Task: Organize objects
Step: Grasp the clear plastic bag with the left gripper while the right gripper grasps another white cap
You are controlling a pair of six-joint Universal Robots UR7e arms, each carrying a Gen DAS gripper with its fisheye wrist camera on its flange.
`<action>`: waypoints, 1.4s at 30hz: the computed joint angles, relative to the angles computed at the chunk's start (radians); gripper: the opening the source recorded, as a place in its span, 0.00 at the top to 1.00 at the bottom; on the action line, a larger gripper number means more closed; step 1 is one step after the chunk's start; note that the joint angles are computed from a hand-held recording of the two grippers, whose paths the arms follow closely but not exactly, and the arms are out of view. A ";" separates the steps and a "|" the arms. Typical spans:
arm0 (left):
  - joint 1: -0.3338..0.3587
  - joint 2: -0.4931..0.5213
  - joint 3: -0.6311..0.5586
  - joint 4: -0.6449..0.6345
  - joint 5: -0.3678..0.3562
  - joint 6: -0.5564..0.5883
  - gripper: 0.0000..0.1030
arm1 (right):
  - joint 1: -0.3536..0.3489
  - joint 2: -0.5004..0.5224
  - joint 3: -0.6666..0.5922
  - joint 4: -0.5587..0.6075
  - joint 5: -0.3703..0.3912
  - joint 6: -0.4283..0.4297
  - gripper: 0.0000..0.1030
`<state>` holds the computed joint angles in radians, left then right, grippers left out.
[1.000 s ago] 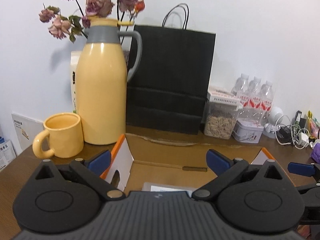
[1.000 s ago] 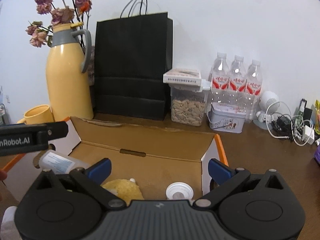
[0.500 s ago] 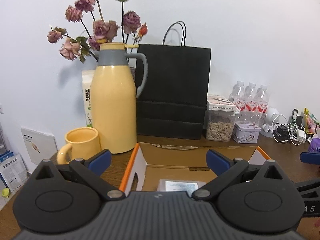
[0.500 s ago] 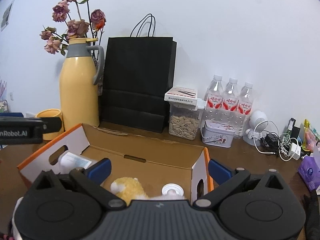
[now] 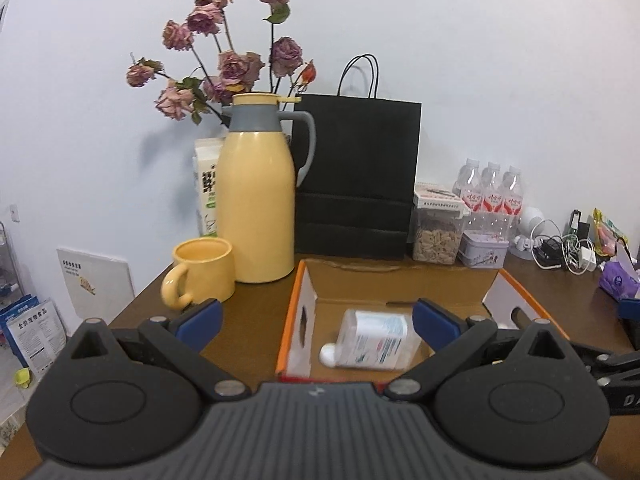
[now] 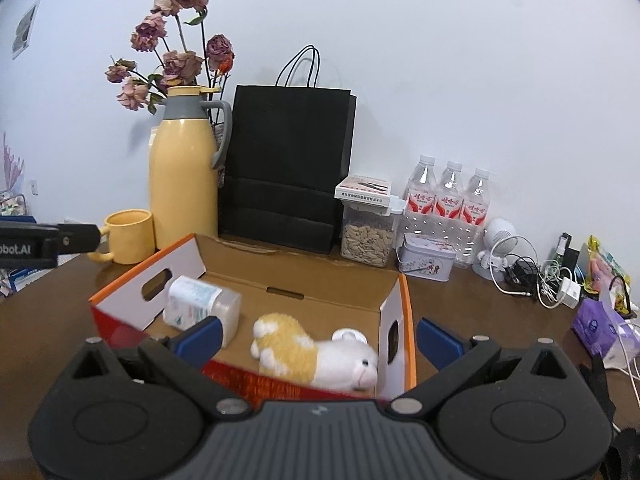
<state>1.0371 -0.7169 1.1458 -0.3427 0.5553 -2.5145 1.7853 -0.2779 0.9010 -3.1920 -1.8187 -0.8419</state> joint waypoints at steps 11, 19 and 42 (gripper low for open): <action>-0.035 -0.140 0.295 -0.094 -0.056 -0.049 0.00 | -0.036 -0.169 0.357 -0.159 0.015 -0.009 0.00; -0.041 -0.168 0.398 -0.028 -0.076 -0.196 0.00 | -0.064 -0.218 0.496 -0.191 0.000 0.012 0.00; -0.015 -0.108 0.316 0.089 -0.110 -0.276 0.00 | -0.097 -0.059 0.191 -0.016 -0.085 -0.088 0.13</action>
<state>1.0225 -0.8251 1.4617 -0.2535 0.4451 -2.7906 1.6887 -0.3365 1.0923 -3.2083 -1.9040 -0.9298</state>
